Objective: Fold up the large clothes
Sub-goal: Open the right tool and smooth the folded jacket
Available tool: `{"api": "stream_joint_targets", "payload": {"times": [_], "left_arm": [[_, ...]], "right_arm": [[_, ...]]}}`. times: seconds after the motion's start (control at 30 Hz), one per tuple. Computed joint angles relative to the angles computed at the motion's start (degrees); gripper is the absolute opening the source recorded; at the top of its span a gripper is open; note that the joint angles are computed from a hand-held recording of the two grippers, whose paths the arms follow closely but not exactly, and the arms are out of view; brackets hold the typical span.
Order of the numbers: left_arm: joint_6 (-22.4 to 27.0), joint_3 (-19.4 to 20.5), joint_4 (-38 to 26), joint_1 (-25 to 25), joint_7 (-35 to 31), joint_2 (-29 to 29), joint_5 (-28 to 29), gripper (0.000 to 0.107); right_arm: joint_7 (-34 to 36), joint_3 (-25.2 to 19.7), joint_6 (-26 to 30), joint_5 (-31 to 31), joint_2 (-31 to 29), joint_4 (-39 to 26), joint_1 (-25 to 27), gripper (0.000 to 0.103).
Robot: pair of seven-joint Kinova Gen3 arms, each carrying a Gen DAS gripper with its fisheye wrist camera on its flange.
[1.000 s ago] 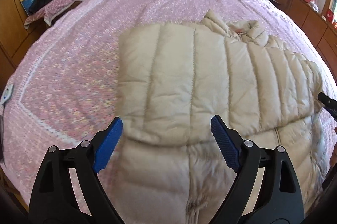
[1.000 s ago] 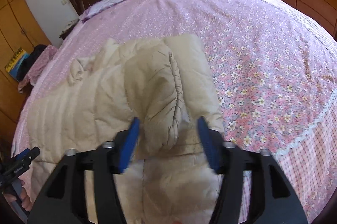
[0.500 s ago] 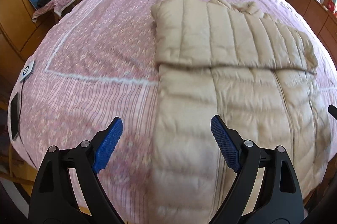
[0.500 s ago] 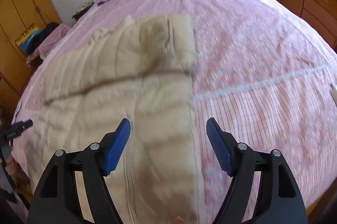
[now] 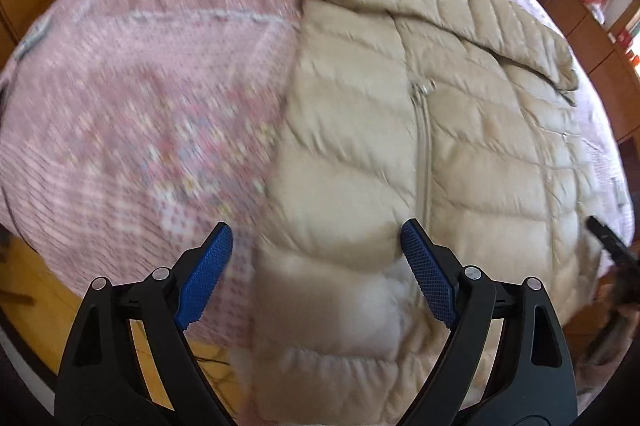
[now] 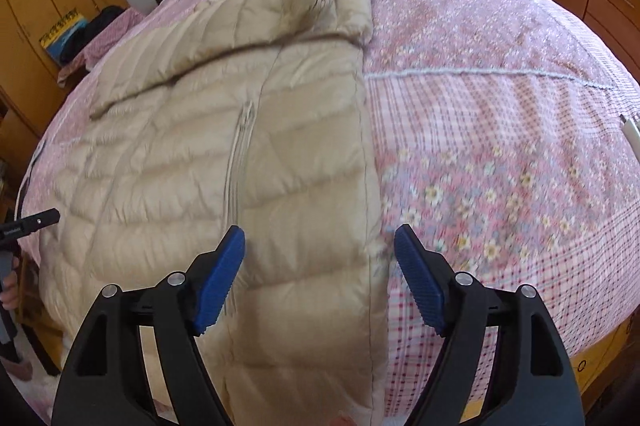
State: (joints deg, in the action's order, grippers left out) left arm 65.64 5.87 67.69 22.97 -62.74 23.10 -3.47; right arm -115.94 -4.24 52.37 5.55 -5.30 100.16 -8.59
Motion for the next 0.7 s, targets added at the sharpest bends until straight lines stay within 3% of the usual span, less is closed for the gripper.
{"api": "stream_joint_targets", "payload": {"times": [0.23, 0.37, 0.57, 0.7], "left_arm": [[-1.40, 1.26, 2.71, 0.80, -3.19, -0.91, 0.48, 0.088], [-1.77, 1.00, 3.47, 3.61, -2.78, -0.96, -2.20, 0.088], [-3.16, 0.43, 5.11, 6.85, 1.74, -1.83, -5.24, 0.087], [-5.01, 1.11, 7.30, 6.01, 2.27, -3.35, -4.27, 0.084]], "right_arm": [[1.72, 0.43, -1.83, -2.22, 0.54, 2.86, -0.04, 0.090], [3.48, 0.91, -3.08, -4.04, 0.09, 4.55, 0.05, 0.094], [0.72, -2.24, -1.58, 0.42, -1.05, 4.55, -1.42, 0.094], [1.23, -3.73, -1.33, 2.27, -1.92, 4.56, -3.40, 0.091]]}}
